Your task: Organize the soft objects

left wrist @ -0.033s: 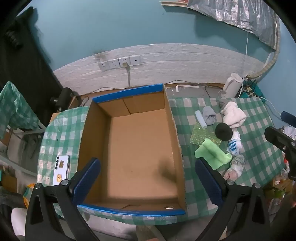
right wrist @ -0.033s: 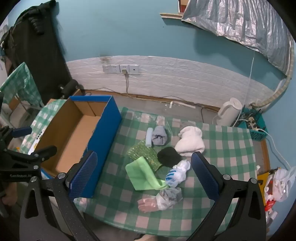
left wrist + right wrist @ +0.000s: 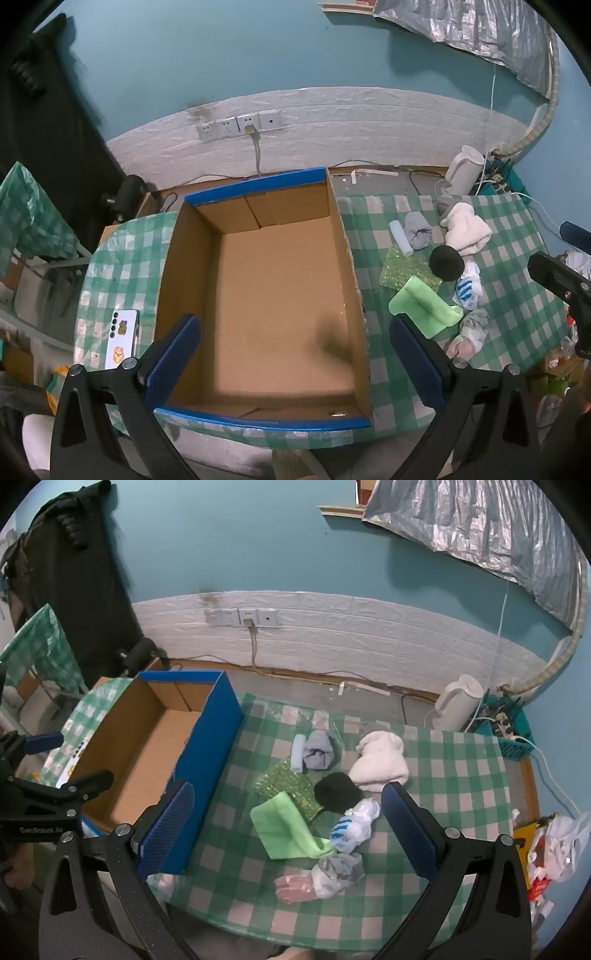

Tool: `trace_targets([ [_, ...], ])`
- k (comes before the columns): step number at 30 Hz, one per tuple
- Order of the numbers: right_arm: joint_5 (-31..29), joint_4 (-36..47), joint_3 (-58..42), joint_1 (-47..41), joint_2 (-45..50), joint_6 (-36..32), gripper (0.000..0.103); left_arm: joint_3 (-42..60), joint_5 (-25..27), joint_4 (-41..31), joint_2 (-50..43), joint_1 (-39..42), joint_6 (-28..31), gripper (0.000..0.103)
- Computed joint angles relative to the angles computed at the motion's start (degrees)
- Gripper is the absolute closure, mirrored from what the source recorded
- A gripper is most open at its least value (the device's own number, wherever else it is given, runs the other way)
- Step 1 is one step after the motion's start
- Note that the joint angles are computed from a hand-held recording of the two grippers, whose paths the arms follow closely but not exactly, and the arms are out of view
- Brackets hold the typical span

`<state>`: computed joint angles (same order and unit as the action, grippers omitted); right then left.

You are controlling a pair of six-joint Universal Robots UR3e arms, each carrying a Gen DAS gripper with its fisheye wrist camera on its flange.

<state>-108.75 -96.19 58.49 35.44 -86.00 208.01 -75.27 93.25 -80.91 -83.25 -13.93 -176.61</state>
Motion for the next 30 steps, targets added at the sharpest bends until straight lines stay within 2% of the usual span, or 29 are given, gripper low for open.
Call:
trace_targets([
  [30,1.14,-0.63,2.29,-1.65,-1.72,-0.03,0.001,-1.61,-0.55,2.34,1.03,-0.06,0.45,0.001],
])
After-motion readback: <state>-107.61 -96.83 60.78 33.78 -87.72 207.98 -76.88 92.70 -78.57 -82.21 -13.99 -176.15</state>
